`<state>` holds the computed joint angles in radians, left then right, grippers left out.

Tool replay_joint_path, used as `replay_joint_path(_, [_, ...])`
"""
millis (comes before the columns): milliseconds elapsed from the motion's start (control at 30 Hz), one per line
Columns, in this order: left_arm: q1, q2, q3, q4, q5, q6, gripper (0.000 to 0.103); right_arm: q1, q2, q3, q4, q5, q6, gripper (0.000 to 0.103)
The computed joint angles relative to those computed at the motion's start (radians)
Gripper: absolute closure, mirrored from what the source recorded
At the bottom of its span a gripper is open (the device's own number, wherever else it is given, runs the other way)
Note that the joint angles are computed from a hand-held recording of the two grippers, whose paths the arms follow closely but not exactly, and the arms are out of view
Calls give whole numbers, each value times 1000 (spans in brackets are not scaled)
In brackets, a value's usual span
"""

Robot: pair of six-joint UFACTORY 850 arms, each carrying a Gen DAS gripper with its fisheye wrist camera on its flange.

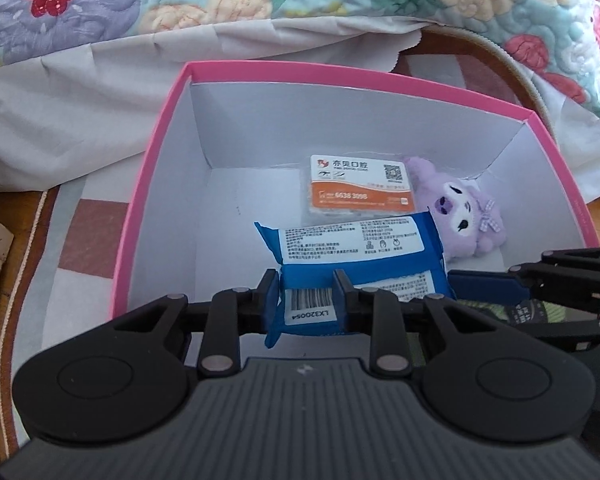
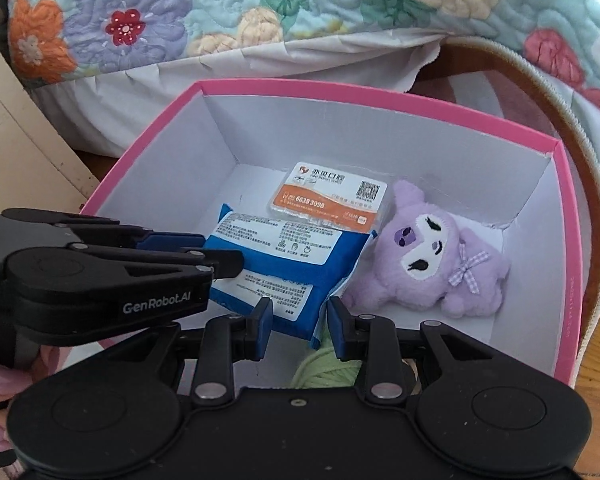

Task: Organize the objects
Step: 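Lower the blue pack into the pink box and open the left gripper, then raise the left gripper out of the pink box and back away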

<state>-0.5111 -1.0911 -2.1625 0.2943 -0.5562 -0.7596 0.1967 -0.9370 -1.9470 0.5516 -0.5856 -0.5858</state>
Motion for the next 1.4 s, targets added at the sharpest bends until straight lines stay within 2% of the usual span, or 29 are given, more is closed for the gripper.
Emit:
replay_joint_path(233, [-4, 33, 18, -17, -20, 32, 74, -12, 76, 90, 113, 57, -89, 68])
replay_joint_path(400, [-18, 30, -27, -9, -147, 33, 74, -22, 128, 147, 183, 70, -156, 68])
replay_joint_path(500, [-26, 56, -11, -7, -185, 45, 70, -25, 152, 170, 147, 69, -124, 66])
replay_joint_path(600, [-30, 93, 22, -14, -199, 57, 66, -27, 180, 201, 116, 70, -94, 66])
replay_joint_path(667, [-34, 114, 40, -15, -206, 68, 62, -39, 204, 230, 194, 58, -152, 65])
replay_joint_path(767, [-36, 148, 69, -42, -208, 97, 62, -47, 239, 273, 271, 53, -213, 57])
replay_joint_path(1033, [-46, 236, 167, -89, -197, 132, 52, -48, 324, 362, 267, 50, -211, 50])
replay_joint_path(1133, [-58, 268, 204, -49, -211, 112, 50, -50, 352, 393, 262, 48, -216, 49])
replay_joint_path(1233, [-70, 308, 255, 9, -204, 79, 39, -42, 378, 416, 210, 64, -182, 43])
replay_joint_path(1400, [-70, 344, 303, 41, -229, 41, 33, -38, 406, 438, 180, 49, -165, 38])
